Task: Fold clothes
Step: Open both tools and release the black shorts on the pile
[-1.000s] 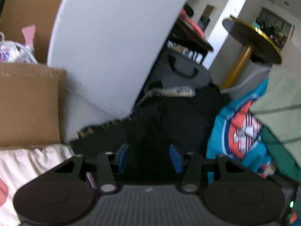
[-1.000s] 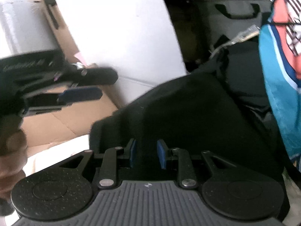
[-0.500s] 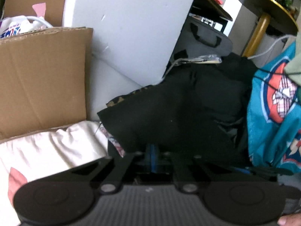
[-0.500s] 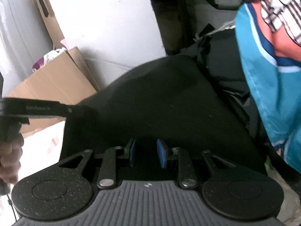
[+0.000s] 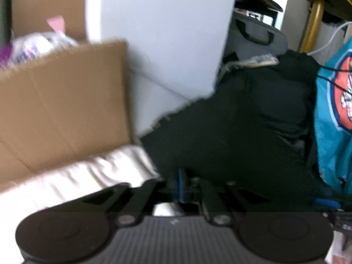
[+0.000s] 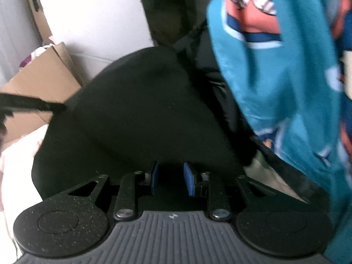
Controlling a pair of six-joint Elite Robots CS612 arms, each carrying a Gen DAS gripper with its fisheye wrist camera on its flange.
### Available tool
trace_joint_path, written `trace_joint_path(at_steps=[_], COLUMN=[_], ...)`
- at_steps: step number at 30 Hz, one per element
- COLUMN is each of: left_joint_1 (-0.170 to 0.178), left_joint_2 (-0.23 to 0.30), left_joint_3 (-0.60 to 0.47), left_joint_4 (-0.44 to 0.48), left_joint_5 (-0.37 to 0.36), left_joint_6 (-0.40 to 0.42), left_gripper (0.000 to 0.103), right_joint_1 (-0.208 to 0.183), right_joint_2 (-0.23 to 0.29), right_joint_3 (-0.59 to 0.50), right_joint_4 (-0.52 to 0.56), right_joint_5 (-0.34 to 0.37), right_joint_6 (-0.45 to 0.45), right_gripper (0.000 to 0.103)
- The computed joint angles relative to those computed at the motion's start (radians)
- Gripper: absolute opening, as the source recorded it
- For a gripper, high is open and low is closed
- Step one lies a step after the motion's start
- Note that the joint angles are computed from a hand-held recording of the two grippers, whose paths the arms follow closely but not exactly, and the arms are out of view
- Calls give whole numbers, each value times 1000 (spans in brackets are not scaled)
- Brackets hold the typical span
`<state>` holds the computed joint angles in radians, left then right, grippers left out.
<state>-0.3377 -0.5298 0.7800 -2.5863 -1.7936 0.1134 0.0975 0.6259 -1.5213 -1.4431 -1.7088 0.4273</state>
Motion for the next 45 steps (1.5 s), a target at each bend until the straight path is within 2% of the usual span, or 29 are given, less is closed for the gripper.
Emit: trace_joint_path(at_steps=[2, 4, 5, 7, 10, 12, 13, 17, 20, 23, 30, 36, 37, 38, 39, 40, 41, 42, 45], left_joint_1=[6, 10, 10, 8, 5, 0, -3, -10, -10, -15, -14, -4, -3, -3, -3, -2, -1, 0, 5], left_joint_2=[1, 0, -2, -6, 0, 5, 10, 35, 63, 81, 33, -19, -27, -36, -47, -57, -66, -74, -96], left_joint_3=[-11, -19, -19, -12, -18, -25, -31, -51, -86, -126, -56, 5, 16, 29, 46, 63, 78, 89, 119], left_joint_4=[-15, -19, -24, -43, -38, -2, 19, 61, 78, 110, 89, 103, 107, 110, 109, 103, 101, 103, 120], left_joint_5=[-18, -46, -55, -65, -104, -111, -104, -73, -65, -48, -27, -34, -32, -27, -23, -22, -23, -26, -43], left_joint_6=[-12, -2, 7, 29, 35, 44, 51, 38, -6, -2, 55, 118, 123, 127, 128, 125, 120, 111, 82], left_gripper=[43, 48, 55, 56, 49, 23, 19, 18, 21, 22, 22, 23, 25, 32, 42, 47, 59, 68, 82], right_joint_1=[0, 0, 0, 0, 1, 2, 3, 10, 13, 15, 17, 23, 25, 27, 29, 31, 33, 34, 36], right_joint_2=[-3, -4, -3, -3, -9, -15, -16, -18, -9, 1, 14, 7, 1, -4, -9, -14, -20, -25, -44], right_joint_3=[-10, -22, -28, -35, -30, -23, -18, -1, -8, -22, -62, -67, -61, -55, -50, -44, -38, -32, -13], right_joint_4=[38, 55, 57, 53, 38, 26, 18, 15, 52, 98, 165, 157, 154, 150, 147, 144, 140, 139, 142], right_joint_5=[-14, -21, -22, -25, -19, -15, -15, -25, -29, -29, -23, -25, -28, -31, -34, -38, -41, -39, -25], right_joint_6=[9, 18, 22, 21, 39, 56, 57, 39, 46, 54, 72, 66, 69, 73, 77, 81, 85, 89, 97], right_gripper=[31, 32, 32, 32, 32, 32, 32, 32, 32, 32, 32, 32, 32, 34, 42, 47, 57, 62, 71])
